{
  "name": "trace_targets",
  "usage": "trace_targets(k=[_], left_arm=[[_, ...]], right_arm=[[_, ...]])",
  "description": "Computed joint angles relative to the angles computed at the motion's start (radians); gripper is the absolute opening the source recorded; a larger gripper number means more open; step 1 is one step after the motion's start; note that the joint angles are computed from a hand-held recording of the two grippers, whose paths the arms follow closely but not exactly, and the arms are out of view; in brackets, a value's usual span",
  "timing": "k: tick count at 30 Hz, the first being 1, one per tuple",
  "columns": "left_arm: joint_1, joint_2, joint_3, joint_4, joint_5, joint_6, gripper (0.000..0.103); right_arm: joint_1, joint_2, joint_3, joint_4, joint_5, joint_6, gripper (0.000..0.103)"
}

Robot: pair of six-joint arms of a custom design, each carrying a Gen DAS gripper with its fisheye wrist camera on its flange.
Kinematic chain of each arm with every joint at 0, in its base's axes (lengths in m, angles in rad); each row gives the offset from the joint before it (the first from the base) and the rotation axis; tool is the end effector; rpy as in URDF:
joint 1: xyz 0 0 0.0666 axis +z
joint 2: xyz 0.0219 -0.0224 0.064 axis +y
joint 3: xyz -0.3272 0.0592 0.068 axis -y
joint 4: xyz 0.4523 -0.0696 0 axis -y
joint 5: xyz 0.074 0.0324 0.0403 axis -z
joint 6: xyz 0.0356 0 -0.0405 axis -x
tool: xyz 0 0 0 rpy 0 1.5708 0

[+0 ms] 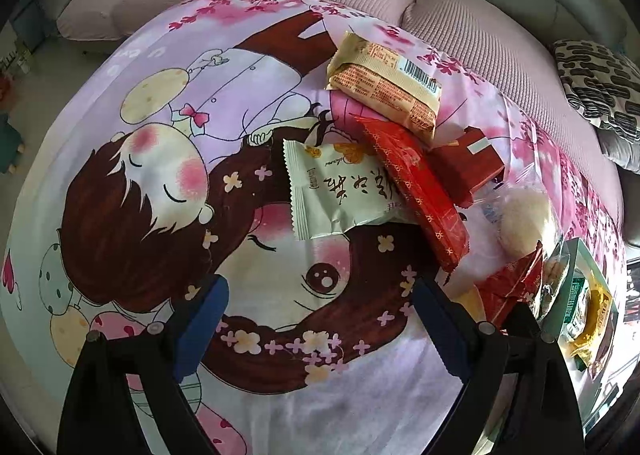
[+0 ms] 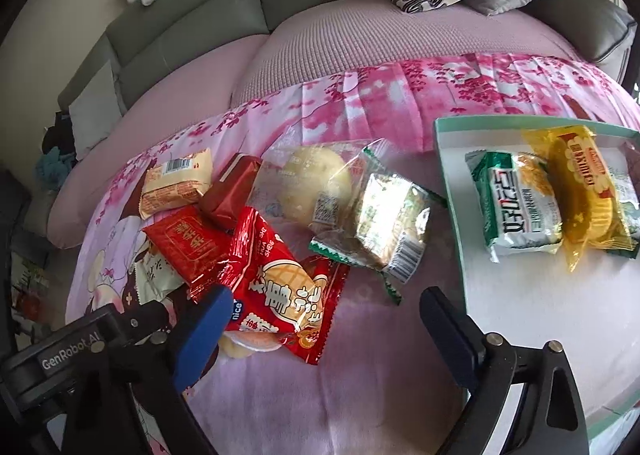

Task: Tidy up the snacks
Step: 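Grasp the yellow jelly cup with the left tool while the right tool grasps the red cartoon snack bag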

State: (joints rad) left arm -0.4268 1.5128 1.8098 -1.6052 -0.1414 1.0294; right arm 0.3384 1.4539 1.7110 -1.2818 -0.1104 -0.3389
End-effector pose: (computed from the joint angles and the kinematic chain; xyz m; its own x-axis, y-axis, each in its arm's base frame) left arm 0.4857 -0.2158 0.4880 -0.7757 -0.5793 -0.2504 -0.5593 0.8148 -0.1523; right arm 0.5132 0.1844 0.4849 -0.8879 0.0378 -0.4585 -0.0941 0.9606 0.2615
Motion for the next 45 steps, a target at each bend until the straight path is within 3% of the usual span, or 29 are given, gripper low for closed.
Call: trace_targets(k=[6, 21, 40, 45], left_arm=[[0.008, -0.004, -0.012, -0.003, 0.010, 0.022, 0.093], [0.012, 0.004, -0.027, 0.045, 0.107, 0.023, 0.093], [0.009, -0.010, -0.036, 0.073, 0.125, 0.045, 0.093], [0.008, -0.017, -0.041, 0.074, 0.129, 0.052, 0.094]], right_arm=[[0.002, 0.006, -0.008, 0.004, -0.041, 0.006, 0.091], [-0.008, -0.008, -0.021, 0.032, -0.064, 0.005, 0.062], [-0.019, -0.006, -0.006, -0.056, -0.125, 0.001, 0.061], [-0.011, -0.005, -0.015, -0.026, -0.105, 0.006, 0.069]])
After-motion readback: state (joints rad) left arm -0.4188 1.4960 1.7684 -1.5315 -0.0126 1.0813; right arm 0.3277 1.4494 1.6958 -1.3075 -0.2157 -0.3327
